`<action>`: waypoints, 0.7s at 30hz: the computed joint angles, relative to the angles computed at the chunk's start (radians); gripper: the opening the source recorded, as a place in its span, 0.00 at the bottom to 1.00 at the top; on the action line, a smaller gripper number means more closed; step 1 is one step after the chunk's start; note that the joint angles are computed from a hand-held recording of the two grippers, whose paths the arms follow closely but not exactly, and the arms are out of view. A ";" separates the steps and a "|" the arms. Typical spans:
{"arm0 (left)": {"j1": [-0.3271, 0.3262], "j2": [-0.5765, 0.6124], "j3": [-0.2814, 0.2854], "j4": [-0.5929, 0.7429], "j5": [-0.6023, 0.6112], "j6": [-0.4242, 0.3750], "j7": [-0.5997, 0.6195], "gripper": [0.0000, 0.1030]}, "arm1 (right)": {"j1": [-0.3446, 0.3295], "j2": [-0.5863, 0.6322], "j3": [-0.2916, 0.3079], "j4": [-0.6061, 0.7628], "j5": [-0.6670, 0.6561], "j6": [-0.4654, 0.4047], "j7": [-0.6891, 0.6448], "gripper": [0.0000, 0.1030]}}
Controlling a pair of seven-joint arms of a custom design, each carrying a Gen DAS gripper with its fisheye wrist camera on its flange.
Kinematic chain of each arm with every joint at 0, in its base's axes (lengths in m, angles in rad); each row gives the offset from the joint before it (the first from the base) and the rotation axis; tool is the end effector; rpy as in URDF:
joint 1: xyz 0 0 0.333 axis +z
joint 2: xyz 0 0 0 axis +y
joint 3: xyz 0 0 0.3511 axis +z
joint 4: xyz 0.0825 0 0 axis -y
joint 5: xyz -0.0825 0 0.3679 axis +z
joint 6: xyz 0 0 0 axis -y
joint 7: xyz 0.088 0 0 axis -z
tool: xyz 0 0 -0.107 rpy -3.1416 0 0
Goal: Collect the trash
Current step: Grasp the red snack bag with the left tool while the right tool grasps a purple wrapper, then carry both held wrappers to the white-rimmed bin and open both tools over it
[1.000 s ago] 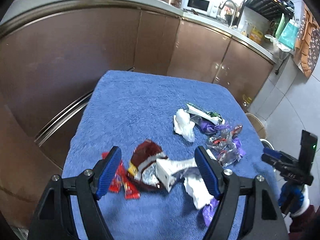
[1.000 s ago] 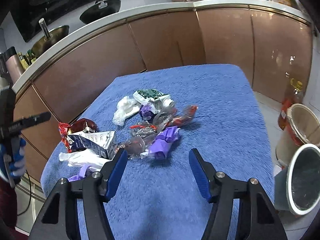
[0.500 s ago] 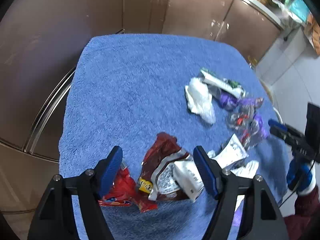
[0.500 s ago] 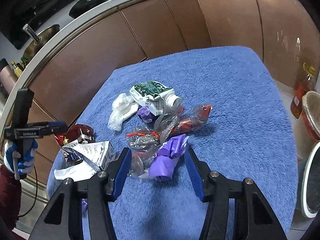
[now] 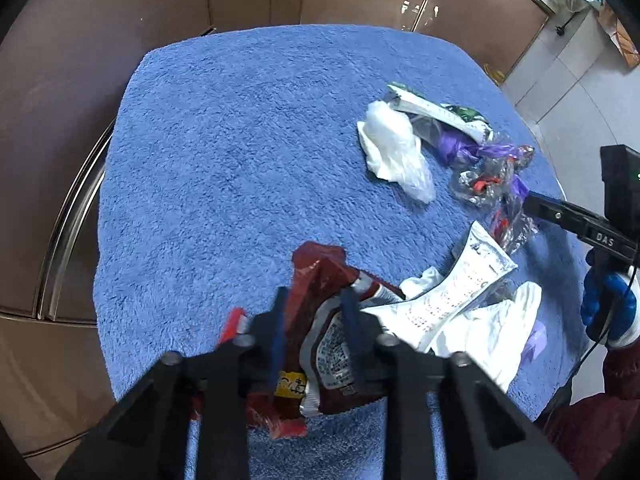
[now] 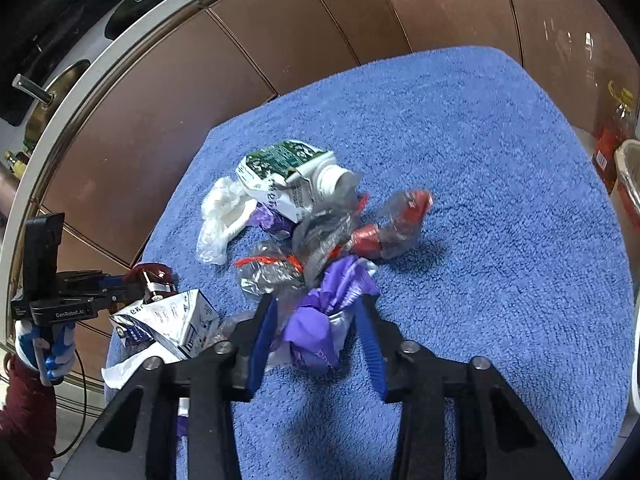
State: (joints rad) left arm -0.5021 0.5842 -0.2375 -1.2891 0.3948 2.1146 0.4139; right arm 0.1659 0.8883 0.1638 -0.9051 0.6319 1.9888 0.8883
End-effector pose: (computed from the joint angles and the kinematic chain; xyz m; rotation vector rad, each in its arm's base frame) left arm 0.5954 -0.4550 0.4763 -2.3580 1.7189 -0.4281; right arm 0.7746 0.2406 0.4228 -2.2059 0.9848 0.3092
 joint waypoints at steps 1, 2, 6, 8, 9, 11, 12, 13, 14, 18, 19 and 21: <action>-0.004 0.000 0.004 0.002 0.008 -0.006 -0.002 0.11 | 0.001 0.003 -0.001 0.003 -0.002 -0.003 0.002 0.34; -0.008 -0.002 0.007 0.001 0.015 -0.008 -0.008 0.09 | 0.002 0.006 -0.002 0.007 -0.004 -0.005 0.003 0.33; -0.017 -0.018 0.015 -0.015 0.041 0.007 -0.038 0.05 | 0.002 0.014 0.000 0.016 -0.005 -0.008 0.003 0.30; -0.028 -0.021 0.021 -0.009 0.062 0.002 -0.057 0.04 | 0.001 0.014 0.002 0.015 -0.004 -0.008 -0.002 0.28; -0.034 -0.023 0.025 -0.009 0.075 -0.002 -0.066 0.03 | -0.003 0.011 0.004 0.010 -0.002 -0.009 -0.011 0.26; -0.059 -0.023 0.040 0.012 0.119 -0.030 -0.090 0.03 | -0.010 -0.019 0.007 -0.039 0.010 0.016 -0.042 0.25; -0.069 -0.026 0.045 0.017 0.140 -0.042 -0.101 0.02 | -0.017 -0.038 0.009 -0.070 0.020 0.031 -0.061 0.24; -0.083 -0.020 0.050 0.039 0.161 -0.068 -0.106 0.02 | -0.025 -0.061 0.012 -0.108 0.034 0.050 -0.084 0.24; -0.093 -0.016 0.055 0.057 0.179 -0.085 -0.112 0.01 | -0.029 -0.075 0.013 -0.130 0.044 0.059 -0.097 0.24; -0.141 0.006 0.077 0.142 0.251 -0.174 -0.131 0.01 | -0.061 -0.161 0.019 -0.256 0.110 0.109 -0.175 0.24; -0.148 0.007 0.080 0.153 0.261 -0.186 -0.137 0.01 | -0.065 -0.176 0.017 -0.277 0.123 0.116 -0.188 0.24; -0.164 0.007 0.086 0.173 0.282 -0.214 -0.149 0.01 | -0.085 -0.219 0.019 -0.334 0.163 0.128 -0.229 0.24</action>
State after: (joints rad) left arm -0.6659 0.5914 -0.1518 -1.1164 0.6764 1.9010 0.2646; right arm 0.0807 0.6697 0.1827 -1.2393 0.7951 2.1172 0.6593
